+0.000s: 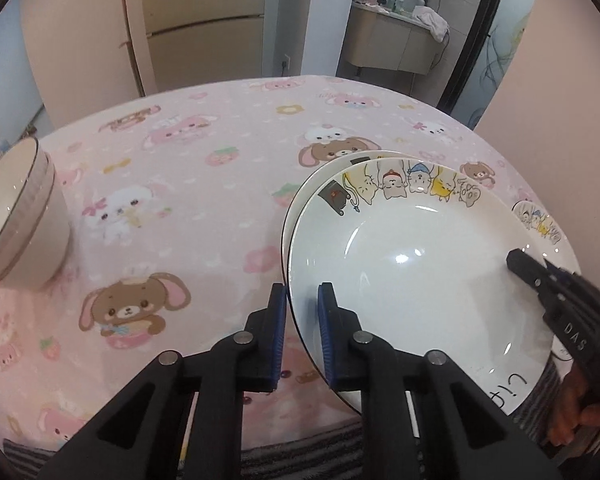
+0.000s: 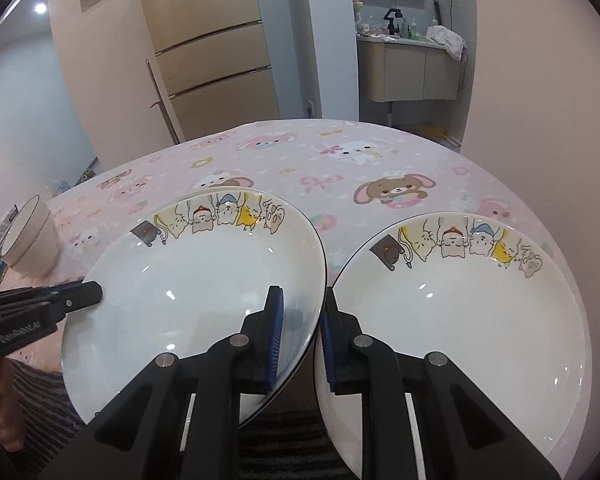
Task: Organize plates and bowls
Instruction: 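Move both grippers to the rim of the next cartoon-rim plate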
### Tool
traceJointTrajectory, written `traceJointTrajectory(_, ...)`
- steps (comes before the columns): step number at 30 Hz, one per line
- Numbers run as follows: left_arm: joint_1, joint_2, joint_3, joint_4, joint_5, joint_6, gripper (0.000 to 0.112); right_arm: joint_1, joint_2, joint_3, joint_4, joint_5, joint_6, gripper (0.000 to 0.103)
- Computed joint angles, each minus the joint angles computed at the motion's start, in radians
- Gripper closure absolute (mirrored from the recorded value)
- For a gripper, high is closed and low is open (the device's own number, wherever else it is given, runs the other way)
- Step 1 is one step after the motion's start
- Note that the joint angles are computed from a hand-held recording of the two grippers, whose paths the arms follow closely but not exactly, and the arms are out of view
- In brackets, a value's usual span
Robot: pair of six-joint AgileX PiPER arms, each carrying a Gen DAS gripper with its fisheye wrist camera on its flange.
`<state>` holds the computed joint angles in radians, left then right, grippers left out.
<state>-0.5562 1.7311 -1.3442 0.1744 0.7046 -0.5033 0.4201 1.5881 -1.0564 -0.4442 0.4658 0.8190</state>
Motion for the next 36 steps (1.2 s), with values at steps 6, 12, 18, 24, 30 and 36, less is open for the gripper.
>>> traceJointTrajectory(6, -0.024, -0.001, 0.042, 0.150, -0.077, -0.131, 0.099, 0.039, 0.040, -0.048, -0.115, 0.072, 0.074, 0.084)
traceJointTrajectory(12, -0.056, 0.009, 0.052, 0.295, -0.087, -0.232, 0.100, 0.031, 0.032, -0.050, -0.065, 0.087, 0.011, 0.084)
traceJointTrajectory(18, -0.033, -0.035, 0.084, 0.266, -0.127, -0.222, 0.095, -0.031, -0.021, -0.019, 0.139, 0.044, -0.175, 0.084)
traceJointTrajectory(24, -0.085, -0.133, 0.115, 0.228, -0.152, -0.165, 0.063, -0.103, -0.185, 0.056, 0.278, 0.052, -0.313, 0.084)
traceJointTrajectory(30, -0.194, -0.173, 0.050, 0.114, -0.070, -0.094, 0.055, -0.261, -0.398, 0.099, 0.518, 0.144, -0.590, 0.084)
traceJointTrajectory(36, -0.310, -0.114, -0.075, -0.001, 0.038, -0.079, 0.046, -0.536, -0.506, 0.125, 0.903, 0.296, -0.984, 0.084)
